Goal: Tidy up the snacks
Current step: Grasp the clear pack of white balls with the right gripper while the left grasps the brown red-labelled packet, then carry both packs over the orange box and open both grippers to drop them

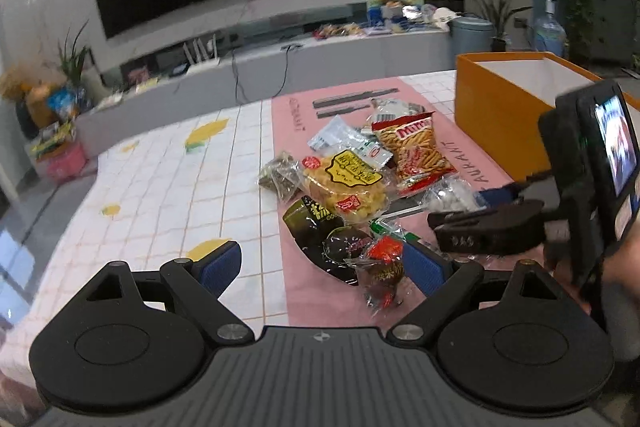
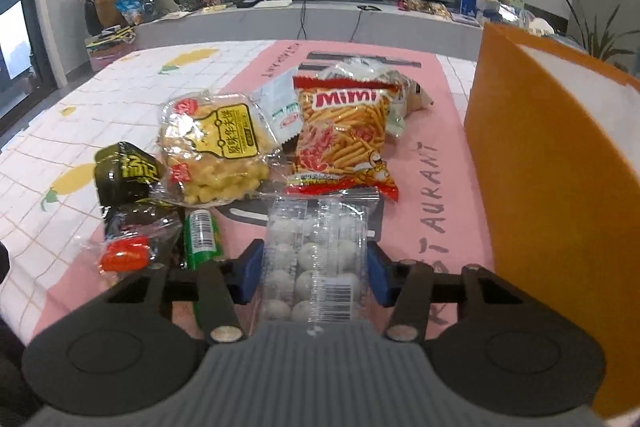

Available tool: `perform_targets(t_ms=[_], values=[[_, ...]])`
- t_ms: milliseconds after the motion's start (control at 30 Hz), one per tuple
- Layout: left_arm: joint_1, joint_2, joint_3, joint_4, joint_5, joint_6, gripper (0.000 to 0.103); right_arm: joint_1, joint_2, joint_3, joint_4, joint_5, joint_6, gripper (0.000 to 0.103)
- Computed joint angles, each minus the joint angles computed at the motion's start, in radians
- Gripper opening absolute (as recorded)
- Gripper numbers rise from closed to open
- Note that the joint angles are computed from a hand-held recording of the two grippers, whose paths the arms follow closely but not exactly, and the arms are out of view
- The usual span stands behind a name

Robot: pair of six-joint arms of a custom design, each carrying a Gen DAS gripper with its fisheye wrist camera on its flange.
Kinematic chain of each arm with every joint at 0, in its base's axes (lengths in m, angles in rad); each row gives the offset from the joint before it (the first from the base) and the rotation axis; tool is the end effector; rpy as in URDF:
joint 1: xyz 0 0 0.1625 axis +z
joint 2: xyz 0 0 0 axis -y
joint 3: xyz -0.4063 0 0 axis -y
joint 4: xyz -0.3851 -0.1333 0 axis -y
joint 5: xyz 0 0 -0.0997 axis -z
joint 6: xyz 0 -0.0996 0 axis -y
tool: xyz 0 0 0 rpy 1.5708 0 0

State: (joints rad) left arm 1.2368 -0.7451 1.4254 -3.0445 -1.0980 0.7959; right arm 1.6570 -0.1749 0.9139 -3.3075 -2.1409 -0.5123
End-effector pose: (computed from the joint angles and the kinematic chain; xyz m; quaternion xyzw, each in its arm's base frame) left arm -0.0709 -0.7493 0.2046 0.4036 0.8058 -0.3162 0.2963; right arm 0.1489 -0.7994 0.0121 0.1199 -0.8449 0.3965 0.3384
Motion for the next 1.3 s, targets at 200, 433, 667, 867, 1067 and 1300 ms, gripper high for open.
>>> perform_targets(t_ms=[200, 433, 667, 867, 1067, 1300], values=[[0.017, 0.01, -0.049, 0.173, -0.093, 0.108, 0.103, -0.003, -0.085, 0.13, -0.034, 0.041, 0.081, 0.052], [0.012, 0.109, -0.091, 0.103, -0.02, 0.364, 0.103, 0.004, -0.115, 0.164, -0.038, 0.099, 0.095, 0.052], [0.015, 0.159, -0.209, 0.281, 0.017, 0.172, 0.091, 0.007, -0.102, 0.15, -0.032, 0.127, 0.078, 0.053], [0.008, 0.193, -0.258, 0.307, 0.068, 0.05, 0.076, 0.006, -0.103, 0.155, -0.038, 0.121, 0.084, 0.053], [0.002, 0.182, -0.27, 0.373, 0.085, -0.063, 0.062, 0.008, -0.104, 0.158, -0.063, 0.115, 0.08, 0.053], [0.005, 0.139, -0.257, 0.379, 0.024, -0.155, 0.058, 0.006, -0.124, 0.186, -0.095, 0.125, 0.092, 0.053]])
